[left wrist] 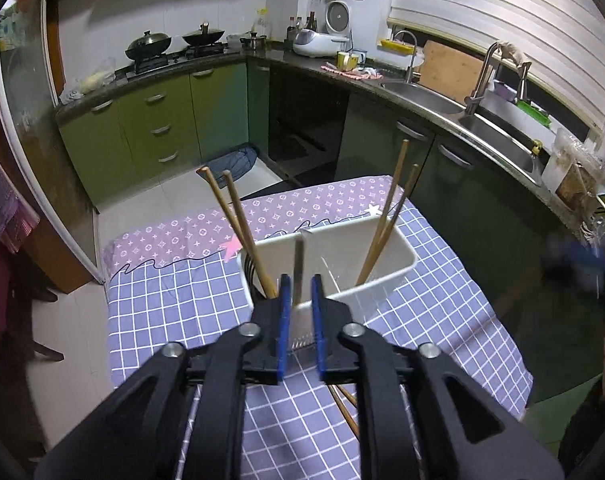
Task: Organize utensils
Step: 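Carry both chopsticks over the white holder and open both grippers to drop them in, then grasp a remaining chopstick with the left gripper while the right gripper lowers toward the last one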
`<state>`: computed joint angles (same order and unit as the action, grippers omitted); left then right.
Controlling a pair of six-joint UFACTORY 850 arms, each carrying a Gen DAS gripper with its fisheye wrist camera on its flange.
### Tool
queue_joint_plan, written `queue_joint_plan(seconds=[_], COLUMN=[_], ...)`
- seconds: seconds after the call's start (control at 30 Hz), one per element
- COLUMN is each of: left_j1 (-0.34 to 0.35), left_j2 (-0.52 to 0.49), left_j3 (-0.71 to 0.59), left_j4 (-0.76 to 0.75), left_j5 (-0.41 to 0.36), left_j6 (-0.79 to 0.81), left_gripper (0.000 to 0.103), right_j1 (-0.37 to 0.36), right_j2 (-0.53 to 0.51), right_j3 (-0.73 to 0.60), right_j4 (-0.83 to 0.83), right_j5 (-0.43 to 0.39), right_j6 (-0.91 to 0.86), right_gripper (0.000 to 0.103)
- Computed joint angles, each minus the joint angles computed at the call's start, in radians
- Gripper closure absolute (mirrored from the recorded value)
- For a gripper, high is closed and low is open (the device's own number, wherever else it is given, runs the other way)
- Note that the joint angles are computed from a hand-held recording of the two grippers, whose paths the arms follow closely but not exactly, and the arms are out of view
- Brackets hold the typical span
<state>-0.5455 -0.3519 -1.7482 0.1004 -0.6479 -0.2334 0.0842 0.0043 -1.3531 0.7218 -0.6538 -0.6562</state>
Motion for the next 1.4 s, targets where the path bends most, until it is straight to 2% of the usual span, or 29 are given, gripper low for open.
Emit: queue_joint_plan(seconds=[0.07, 0.2, 0.27, 0.37, 0.53, 0.67, 0.77, 0.8, 0.87, 0.97, 1.03, 1.1, 1.2, 1.27, 1.4], left_j1=[-0.003, -0.009, -0.011, -0.015, -0.022, -0.019, -0.019, -0.02, -0.021, -0.022, -0.023, -0.024, -0.029, -0.037, -0.05], left_j2=[0.027, 0.077, 0.096, 0.124, 0.114, 0.071, 0.037, 0.032, 0.013, -0.021, -0.044, -0.061, -0.083, -0.097, -0.124], left_j3=[0.027, 0.089, 0.119, 0.179, 0.234, 0.237, 0.235, 0.236, 0.232, 0.219, 0.203, 0.194, 0.178, 0.163, 0.129], left_j4=[0.009, -0.011, -0.038, -0.072, -0.167, -0.238, -0.284, -0.294, -0.307, -0.33, -0.332, -0.344, -0.334, -0.318, -0.309], left_j5=[0.0, -0.011, -0.023, -0.034, -0.097, -0.157, -0.191, -0.197, -0.215, -0.249, -0.27, -0.285, -0.285, -0.281, -0.297], left_j6=[-0.012, -0.001, 0.01, 0.01, 0.063, 0.088, 0.09, 0.09, 0.083, 0.081, 0.072, 0.066, 0.037, 0.016, -0.007], left_gripper=[0.082, 0.081, 0.081, 0.071, 0.07, 0.07, 0.071, 0.071, 0.071, 0.071, 0.071, 0.071, 0.071, 0.072, 0.072], right_j1=[-0.005, -0.004, 0.005, 0.019, 0.047, 0.071, 0.077, 0.075, 0.069, 0.047, 0.036, 0.024, 0.018, 0.017, -0.002], right_j2=[-0.032, -0.091, -0.137, -0.204, -0.275, -0.282, -0.278, -0.266, -0.227, -0.12, -0.056, -0.016, 0.009, 0.0, -0.028], right_j3=[-0.064, -0.169, -0.227, -0.296, -0.315, -0.273, -0.254, -0.24, -0.197, -0.075, 0.008, 0.077, 0.157, 0.195, 0.238], right_j4=[0.026, 0.023, -0.034, -0.142, -0.23, -0.291, -0.304, -0.292, -0.256, -0.136, -0.119, -0.131, -0.234, -0.318, -0.342], right_j5=[0.006, 0.041, 0.07, 0.072, 0.044, 0.065, 0.076, 0.086, 0.114, 0.144, 0.161, 0.153, 0.144, 0.132, 0.115], right_j6=[0.006, 0.049, 0.12, 0.231, 0.295, 0.331, 0.326, 0.312, 0.272, 0.141, 0.1, 0.085, 0.15, 0.211, 0.222], right_gripper=[0.096, 0.096, 0.096, 0.096, 0.096, 0.095, 0.086, 0.086, 0.086, 0.086, 0.085, 0.085, 0.085, 0.085, 0.085])
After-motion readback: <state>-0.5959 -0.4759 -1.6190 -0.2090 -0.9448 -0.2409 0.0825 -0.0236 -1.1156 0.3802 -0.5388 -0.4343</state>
